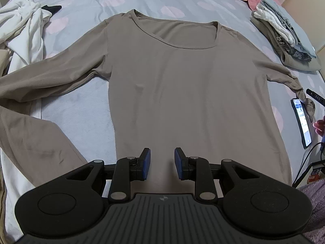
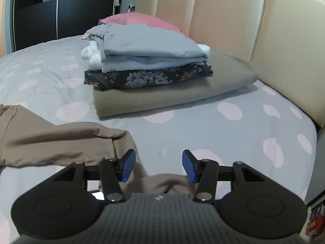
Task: Fold clothes
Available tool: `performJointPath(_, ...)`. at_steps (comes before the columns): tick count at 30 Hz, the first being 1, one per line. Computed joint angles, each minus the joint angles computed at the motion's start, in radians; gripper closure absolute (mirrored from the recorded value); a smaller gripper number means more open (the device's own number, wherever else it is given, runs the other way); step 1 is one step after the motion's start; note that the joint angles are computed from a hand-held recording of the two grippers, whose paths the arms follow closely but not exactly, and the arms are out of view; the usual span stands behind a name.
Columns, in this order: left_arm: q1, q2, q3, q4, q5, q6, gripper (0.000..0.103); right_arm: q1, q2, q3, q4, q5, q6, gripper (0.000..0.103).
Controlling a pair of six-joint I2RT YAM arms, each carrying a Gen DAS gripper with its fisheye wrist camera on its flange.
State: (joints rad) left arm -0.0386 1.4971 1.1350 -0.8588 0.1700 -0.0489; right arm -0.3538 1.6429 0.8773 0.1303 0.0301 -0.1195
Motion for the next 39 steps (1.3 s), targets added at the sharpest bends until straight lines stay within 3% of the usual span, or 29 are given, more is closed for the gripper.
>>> performJointPath(20,0.003,0.031,-0.005,0.013,-0.038,-0.013,0.079,0.055,0.104,-0.037,0.167,0.031,-0.082,0.049)
performJointPath(39,-0.005,0.01,-0.012,0.017,-0.042,-0.013,0.079,0.027,0.012,-0.049,0.117,-0.014,-0.043,0.049)
